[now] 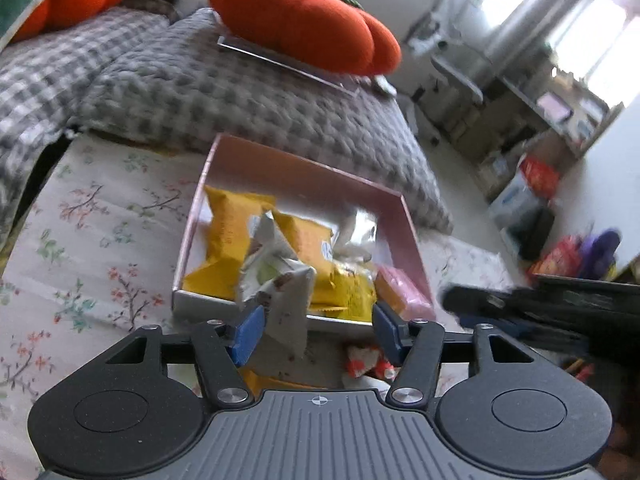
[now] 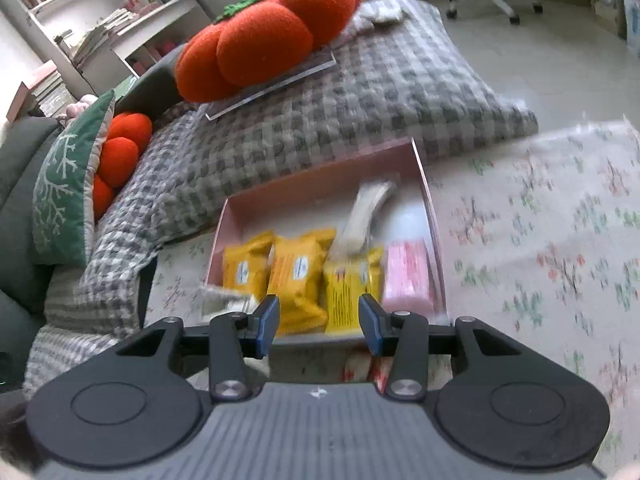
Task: Organize snacks
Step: 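Place the clear snack and white packet into the box, open both grippers, then grasp the white printed wrapper with the right gripper while the left grasps a small orange candy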
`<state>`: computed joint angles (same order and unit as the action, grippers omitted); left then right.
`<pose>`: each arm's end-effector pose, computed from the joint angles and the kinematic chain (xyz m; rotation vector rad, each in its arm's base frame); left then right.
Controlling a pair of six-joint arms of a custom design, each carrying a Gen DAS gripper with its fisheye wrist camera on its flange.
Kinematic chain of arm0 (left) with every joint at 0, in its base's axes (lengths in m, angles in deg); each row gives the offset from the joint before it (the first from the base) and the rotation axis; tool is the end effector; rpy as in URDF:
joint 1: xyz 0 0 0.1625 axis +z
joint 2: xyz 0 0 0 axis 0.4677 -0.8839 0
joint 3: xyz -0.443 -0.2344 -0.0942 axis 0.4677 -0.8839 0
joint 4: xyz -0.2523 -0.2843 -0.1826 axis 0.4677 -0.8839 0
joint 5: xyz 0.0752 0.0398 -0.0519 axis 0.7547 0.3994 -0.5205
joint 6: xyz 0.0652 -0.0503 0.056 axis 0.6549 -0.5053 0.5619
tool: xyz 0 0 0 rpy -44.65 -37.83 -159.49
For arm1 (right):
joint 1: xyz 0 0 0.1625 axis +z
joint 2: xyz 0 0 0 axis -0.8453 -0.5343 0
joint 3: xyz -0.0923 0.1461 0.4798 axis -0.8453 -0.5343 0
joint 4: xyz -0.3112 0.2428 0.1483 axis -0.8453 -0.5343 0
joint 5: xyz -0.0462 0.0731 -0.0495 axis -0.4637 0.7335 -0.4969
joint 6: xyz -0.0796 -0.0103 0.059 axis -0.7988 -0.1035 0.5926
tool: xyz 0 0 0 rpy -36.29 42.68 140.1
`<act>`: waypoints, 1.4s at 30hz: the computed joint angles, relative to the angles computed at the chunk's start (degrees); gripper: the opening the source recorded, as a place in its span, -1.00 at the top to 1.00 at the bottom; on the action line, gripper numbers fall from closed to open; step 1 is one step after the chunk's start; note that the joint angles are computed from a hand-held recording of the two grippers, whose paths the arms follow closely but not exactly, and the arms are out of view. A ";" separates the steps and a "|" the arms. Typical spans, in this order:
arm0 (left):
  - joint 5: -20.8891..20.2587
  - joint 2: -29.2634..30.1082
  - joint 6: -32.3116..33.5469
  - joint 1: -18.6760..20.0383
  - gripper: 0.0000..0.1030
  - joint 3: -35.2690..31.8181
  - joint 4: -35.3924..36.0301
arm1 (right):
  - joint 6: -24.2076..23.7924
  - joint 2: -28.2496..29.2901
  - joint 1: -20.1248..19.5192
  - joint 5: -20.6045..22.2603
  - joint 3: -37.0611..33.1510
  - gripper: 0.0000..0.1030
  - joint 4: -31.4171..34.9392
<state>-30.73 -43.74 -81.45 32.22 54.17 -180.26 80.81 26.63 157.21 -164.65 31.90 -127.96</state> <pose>-0.2920 -0.8373 0.1447 0.6491 2.7928 -0.6367 0.2156 -0.7962 0.2727 -0.2698 -2.5335 1.0217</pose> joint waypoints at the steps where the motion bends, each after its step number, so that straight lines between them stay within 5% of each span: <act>1: 1.21 0.96 0.89 -0.22 -0.01 -0.92 -0.18 | 1.68 -1.04 -0.03 0.82 1.10 0.20 0.83; 6: 6.57 5.53 5.13 -0.10 0.02 -4.88 -7.58 | 6.60 -4.44 0.49 3.62 5.92 0.20 0.33; 9: 6.27 5.88 1.34 0.53 0.01 -5.29 -8.03 | 5.68 -4.96 1.02 3.72 7.66 0.16 -1.35; 15: 1.77 1.26 3.21 -0.15 -0.50 0.78 -14.36 | 2.97 -3.87 1.06 -0.60 6.02 0.06 2.75; 23: 10.45 -4.40 2.86 -1.10 -0.52 8.42 -6.94 | -3.16 -3.45 1.61 -4.63 6.54 -0.20 5.05; 26: 9.26 -6.33 4.47 -1.91 -0.57 12.70 -5.21 | -5.35 -3.19 1.60 -6.01 6.55 -0.32 6.44; 31: 1.79 -8.12 6.10 -3.25 -0.70 18.15 -4.81 | -4.16 -3.27 1.03 -8.17 6.84 -0.48 6.39; 34: 2.86 -7.34 7.83 -4.20 -0.70 19.01 -3.62 | -1.88 -3.02 0.62 -8.32 6.38 -0.48 9.25; 36: 3.68 -6.58 7.57 -4.51 -0.64 18.81 -0.71 | -2.14 -2.73 0.68 -8.56 6.23 -0.48 9.91; 38: 5.58 -5.94 8.81 -5.00 -0.26 19.11 0.17 | -3.06 -2.60 0.75 -8.74 6.13 -0.48 9.66; 42: 10.14 -4.65 10.26 -5.49 0.05 19.26 -0.79 | -3.50 -2.46 0.47 -8.30 5.83 -0.48 9.03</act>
